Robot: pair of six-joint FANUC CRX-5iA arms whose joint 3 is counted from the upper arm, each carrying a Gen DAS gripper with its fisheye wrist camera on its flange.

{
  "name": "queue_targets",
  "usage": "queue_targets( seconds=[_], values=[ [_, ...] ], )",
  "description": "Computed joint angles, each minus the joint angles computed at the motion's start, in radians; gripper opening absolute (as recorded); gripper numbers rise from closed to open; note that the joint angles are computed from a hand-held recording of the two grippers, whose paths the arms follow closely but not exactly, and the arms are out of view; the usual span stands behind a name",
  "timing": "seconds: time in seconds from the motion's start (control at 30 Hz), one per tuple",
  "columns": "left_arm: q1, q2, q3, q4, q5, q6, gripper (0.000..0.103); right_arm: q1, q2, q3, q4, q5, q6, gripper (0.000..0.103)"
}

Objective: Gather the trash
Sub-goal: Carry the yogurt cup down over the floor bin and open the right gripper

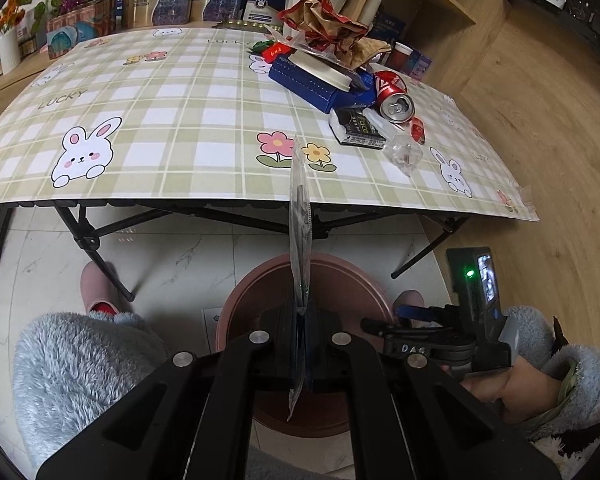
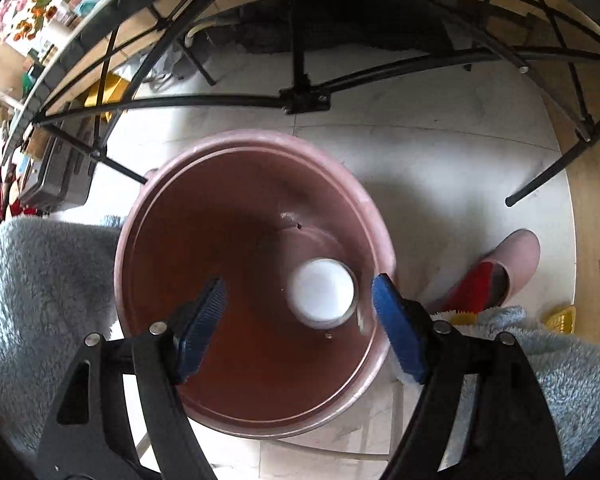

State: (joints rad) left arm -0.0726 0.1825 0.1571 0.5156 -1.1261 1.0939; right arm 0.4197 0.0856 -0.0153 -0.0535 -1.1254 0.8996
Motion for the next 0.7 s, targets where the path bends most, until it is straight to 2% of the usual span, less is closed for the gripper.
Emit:
queue_targets(
  seconds=[0.13,0.17,0.2,0.4,0.6,0.7],
  values=[
    [0.002,0.001,-0.006,0.003,0.0,-0.008,0.003,0.029,-0.064,-0.056,0.089,0.087,-0.056,0.076],
    [0.001,0.003,-0.005,0.001,-0.001,-0.01,0.003,0.039,-0.082,-0.072,0.119,0.111,-0.07,0.08],
    [0.001,0.004,-0.003,-0.005,-0.004,-0.009,0.003,0.056,-0.104,-0.095,0.167,0.141,-0.093,0.086],
    [-0.013,0.022,0.02,-0.041,-0.038,-0.01,0.003,0.131,-0.209,-0.23,0.48,0.282,-0.265,0.096],
    [-0.028,0.1,0.084,-0.071,-0.157,0.012,0.003,0.14,-0.239,-0.309,0.725,0.314,-0.435,0.097],
    [-0.026,0.139,0.109,-0.059,-0.201,0.038,0.003,0.143,-0.236,-0.326,0.788,0.306,-0.476,0.097]
  ],
)
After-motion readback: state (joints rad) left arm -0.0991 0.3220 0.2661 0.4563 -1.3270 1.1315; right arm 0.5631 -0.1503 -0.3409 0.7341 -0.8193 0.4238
